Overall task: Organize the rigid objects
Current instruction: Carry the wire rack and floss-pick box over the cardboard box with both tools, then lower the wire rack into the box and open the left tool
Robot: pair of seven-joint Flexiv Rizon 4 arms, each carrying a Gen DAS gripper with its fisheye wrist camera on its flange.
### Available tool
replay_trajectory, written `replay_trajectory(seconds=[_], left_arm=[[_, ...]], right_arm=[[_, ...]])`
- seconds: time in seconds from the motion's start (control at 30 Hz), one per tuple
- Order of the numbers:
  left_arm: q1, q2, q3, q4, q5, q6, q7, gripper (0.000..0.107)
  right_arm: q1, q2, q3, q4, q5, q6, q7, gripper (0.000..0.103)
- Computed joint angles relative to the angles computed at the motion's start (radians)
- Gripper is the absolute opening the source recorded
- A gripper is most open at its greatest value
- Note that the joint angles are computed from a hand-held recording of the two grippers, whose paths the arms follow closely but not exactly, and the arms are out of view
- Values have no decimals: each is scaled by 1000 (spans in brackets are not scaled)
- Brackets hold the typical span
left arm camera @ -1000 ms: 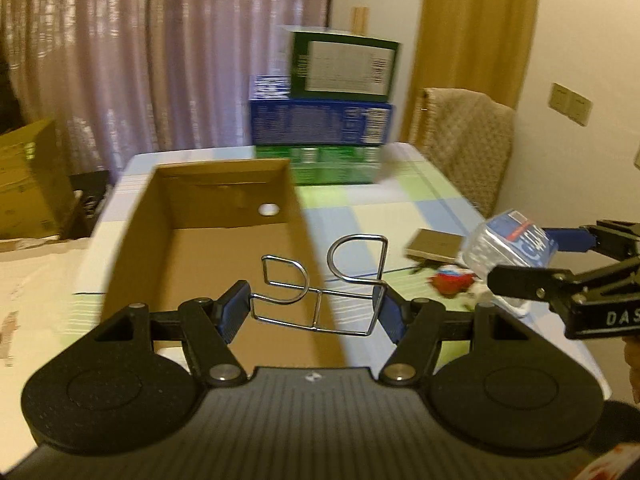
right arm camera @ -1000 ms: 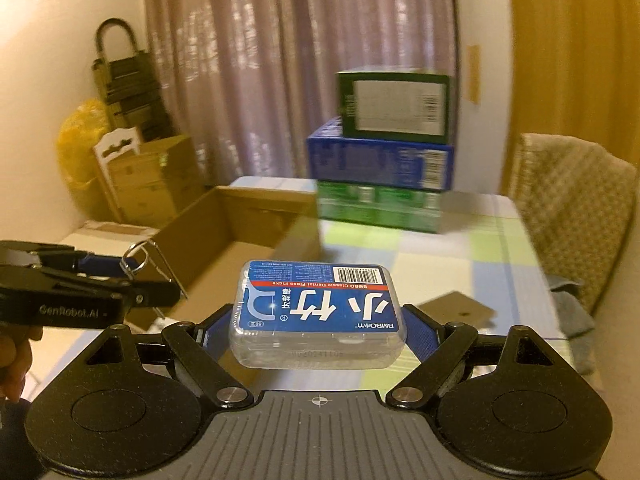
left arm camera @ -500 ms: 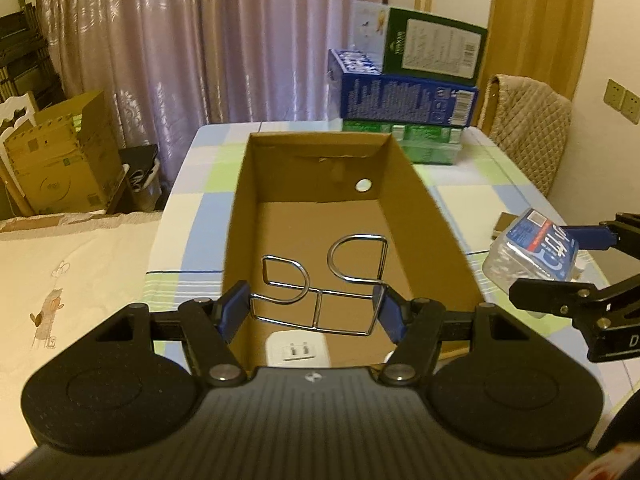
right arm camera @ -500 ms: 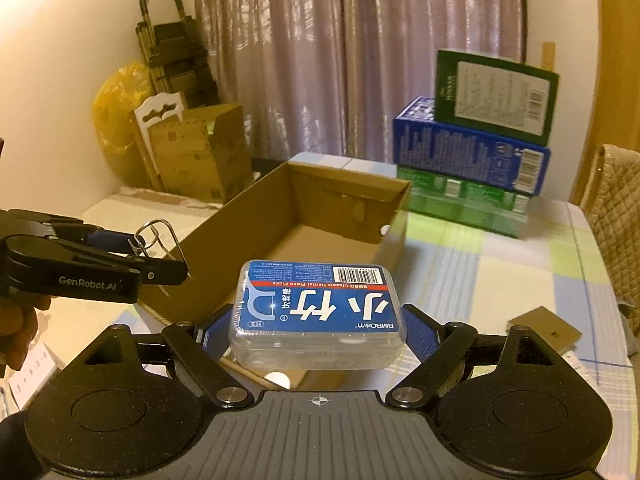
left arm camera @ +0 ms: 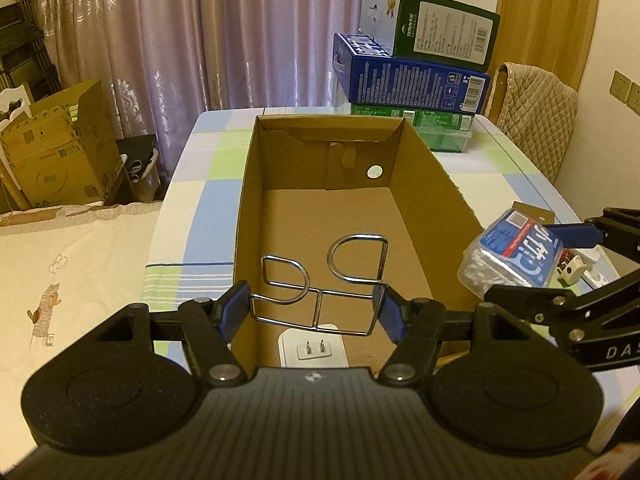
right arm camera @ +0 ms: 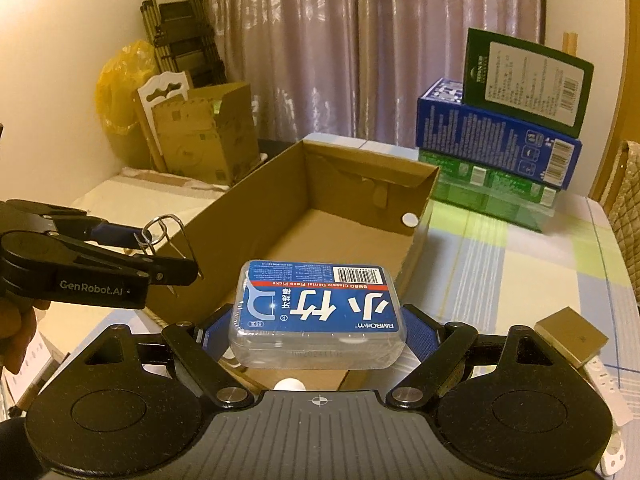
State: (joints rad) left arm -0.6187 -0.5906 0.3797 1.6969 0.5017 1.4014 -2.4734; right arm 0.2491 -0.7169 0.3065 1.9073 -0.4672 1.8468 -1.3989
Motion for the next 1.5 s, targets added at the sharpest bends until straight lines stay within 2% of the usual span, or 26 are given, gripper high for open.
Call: replay_trajectory(seconds=[0.33,0.67,1.03,1.5], left_arm=[[43,-18,-42,2,-41,7,63,63],[74,-44,-69,14,-128,26,154,63],[53,-59,-47,17,-187,14,195,63],[10,-48,3,31,-184,42,155,63]], right_arm=[[29,-17,-19,-25,19,-24,-3,83],[40,-31,-31,-40,35,-19,-13,83],[37,-35,-25,-46,37,-19,-12,83],[33,-38,-16,-48,36,-19,-6,83]])
